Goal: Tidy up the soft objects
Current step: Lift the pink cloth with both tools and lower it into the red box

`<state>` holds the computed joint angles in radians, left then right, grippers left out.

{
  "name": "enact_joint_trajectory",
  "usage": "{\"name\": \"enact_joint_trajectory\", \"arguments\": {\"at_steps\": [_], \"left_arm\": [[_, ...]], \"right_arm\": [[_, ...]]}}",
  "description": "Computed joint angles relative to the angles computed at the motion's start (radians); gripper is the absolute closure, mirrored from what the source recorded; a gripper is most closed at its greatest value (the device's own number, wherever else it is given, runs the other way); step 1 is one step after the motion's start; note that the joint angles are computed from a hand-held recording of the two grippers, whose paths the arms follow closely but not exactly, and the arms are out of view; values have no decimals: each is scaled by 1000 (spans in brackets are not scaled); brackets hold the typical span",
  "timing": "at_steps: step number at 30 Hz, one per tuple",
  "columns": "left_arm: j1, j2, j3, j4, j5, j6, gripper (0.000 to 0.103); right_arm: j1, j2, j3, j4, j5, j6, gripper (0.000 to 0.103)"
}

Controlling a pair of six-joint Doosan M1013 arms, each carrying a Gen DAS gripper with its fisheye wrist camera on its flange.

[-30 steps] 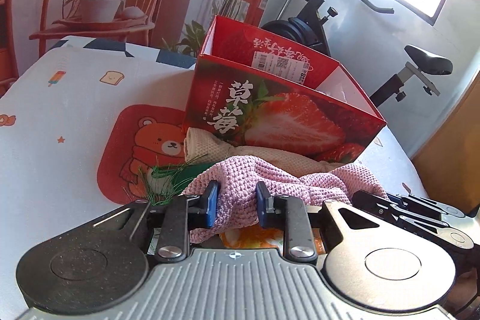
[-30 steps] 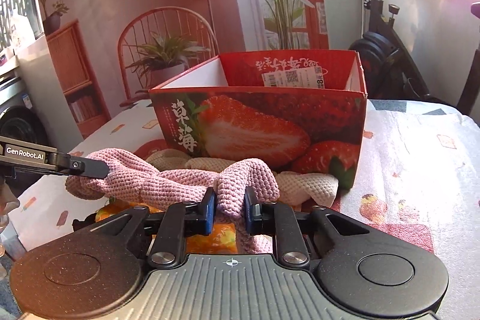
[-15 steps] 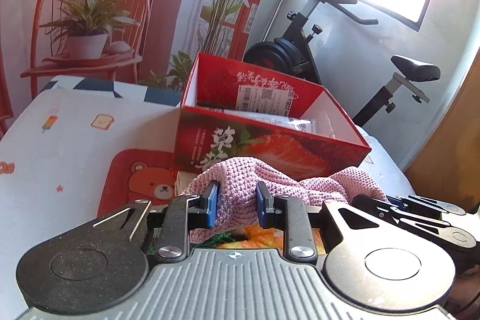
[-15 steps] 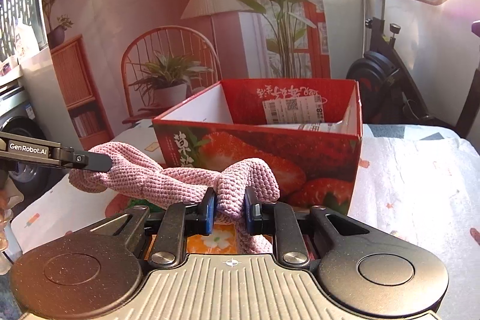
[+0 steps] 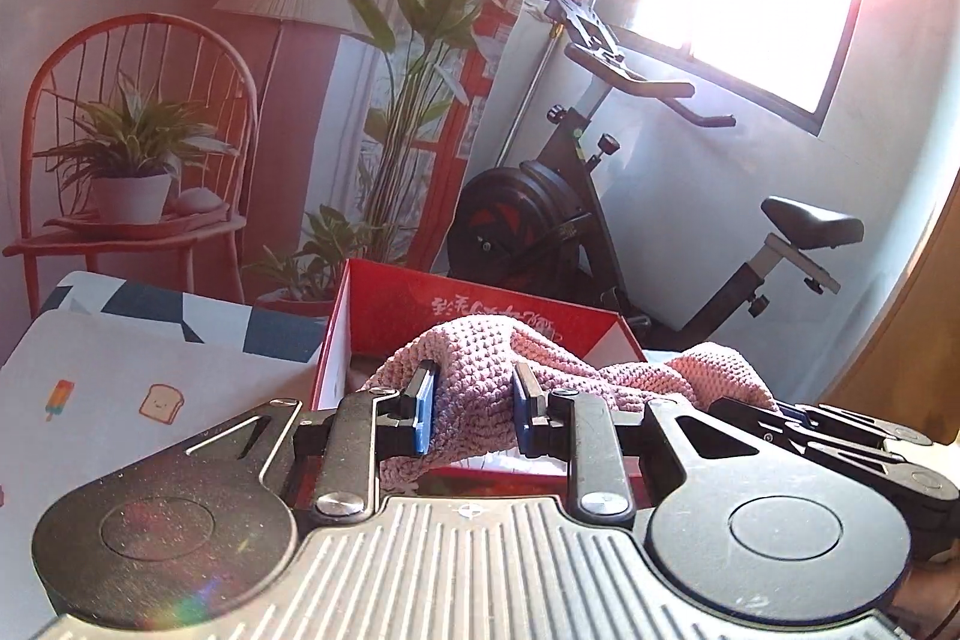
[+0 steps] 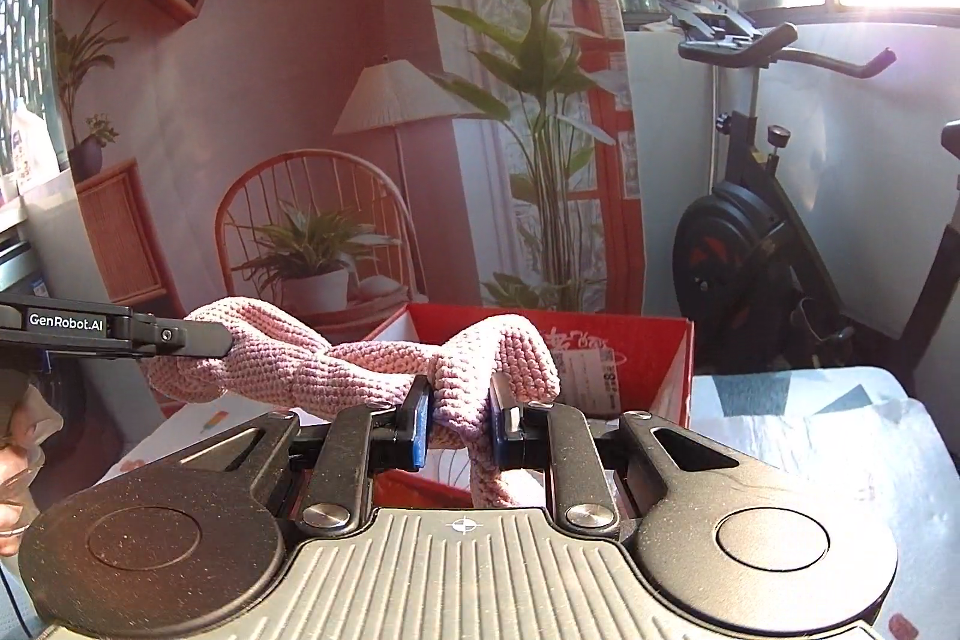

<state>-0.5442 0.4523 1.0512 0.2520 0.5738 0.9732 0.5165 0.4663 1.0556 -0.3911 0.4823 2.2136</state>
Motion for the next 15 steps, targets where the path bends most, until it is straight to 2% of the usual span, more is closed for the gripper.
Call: {"name": "enact_joint_trajectory", "arguments": {"at_steps": [5,12,15], "left_arm": [[13,68,-121,-27,48,44,76],[37,180,-299,-115,130,131,76],[51,226,-362,-167,166,158,76]], "right_arm": [[-30,59,-118,90,73,-82,86],[-68,169,-323,150,205,-166,86],[-85,231,-435,179,289,-210,86]]}}
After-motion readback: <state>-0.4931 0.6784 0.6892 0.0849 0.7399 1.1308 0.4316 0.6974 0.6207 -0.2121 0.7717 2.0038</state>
